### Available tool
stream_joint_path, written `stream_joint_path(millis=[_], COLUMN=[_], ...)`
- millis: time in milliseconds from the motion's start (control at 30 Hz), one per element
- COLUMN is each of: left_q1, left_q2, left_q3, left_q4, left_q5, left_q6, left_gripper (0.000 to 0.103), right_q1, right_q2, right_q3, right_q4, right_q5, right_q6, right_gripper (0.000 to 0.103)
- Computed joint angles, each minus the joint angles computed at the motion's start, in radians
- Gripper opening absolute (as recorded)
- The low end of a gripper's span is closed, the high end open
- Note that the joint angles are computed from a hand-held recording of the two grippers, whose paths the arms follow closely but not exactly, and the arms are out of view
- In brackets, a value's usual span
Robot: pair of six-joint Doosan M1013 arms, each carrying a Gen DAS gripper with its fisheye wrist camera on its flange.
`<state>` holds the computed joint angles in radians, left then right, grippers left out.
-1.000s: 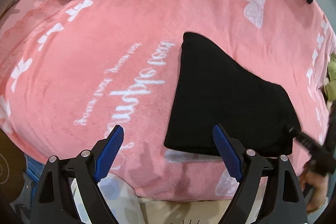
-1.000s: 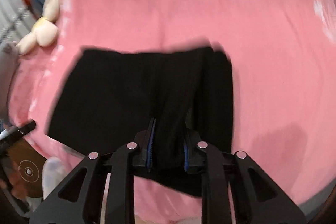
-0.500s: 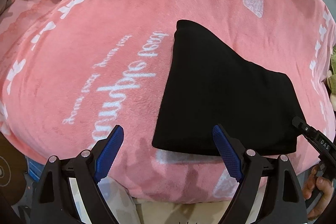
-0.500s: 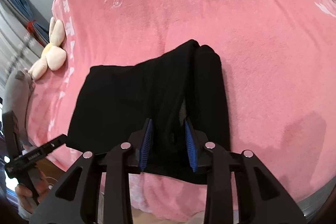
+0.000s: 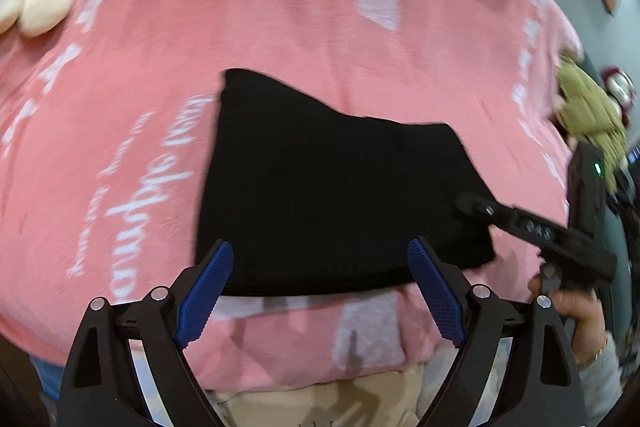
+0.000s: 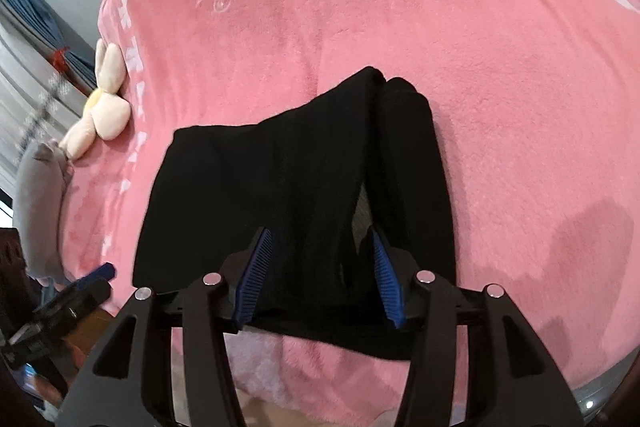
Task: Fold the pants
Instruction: 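Grasp the pants end with the left tool while the right tool releases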
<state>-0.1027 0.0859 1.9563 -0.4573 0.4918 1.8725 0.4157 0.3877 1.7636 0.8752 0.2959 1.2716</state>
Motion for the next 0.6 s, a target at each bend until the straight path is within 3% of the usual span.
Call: stream_joint_path(millis=[133,200,233,400,533,600], left_q1=[-0.013,-0.016,-0.016,-0.035,-0.091,-0.118], left_q2=[0.002,0.006,0.006,0.025,0.061,0.085], left_q3=[0.007,0.008,0.011,-0.003,-0.016,-0.028], left_q4=[-0.061,-0.079,-0.090,-0.150,-0.155,-0.116], left_q5=[0.009,0.020,0.017,0.026,-0.007,-0.020], left_q6=[0.081,0.102,0.115,0.210,0.313,0.304], left_gripper=[0.086,0.086,0.086,0.087,0.087,0.087], right_q1=[-0.009,-0.005,-0.004,-0.019,-0.039,-0.049], right_q2=[0.025,0.036,0.041,0.026,0.030,0.039], right_q3=[-0.017,-0.040,-0.056,-0.064,-0.085,-0.099], right_q4=[0.074,-0.004,-0.029,0.156,0.191,0.195], right_q5=[0.060,0.084,0.103,0.151,0.215,0.255], right_q6=[-0.061,0.003,0.025,-0.133,-0.120,-0.096], right_gripper=[0.045,0.018,0.016,0.014,0.014,0.014])
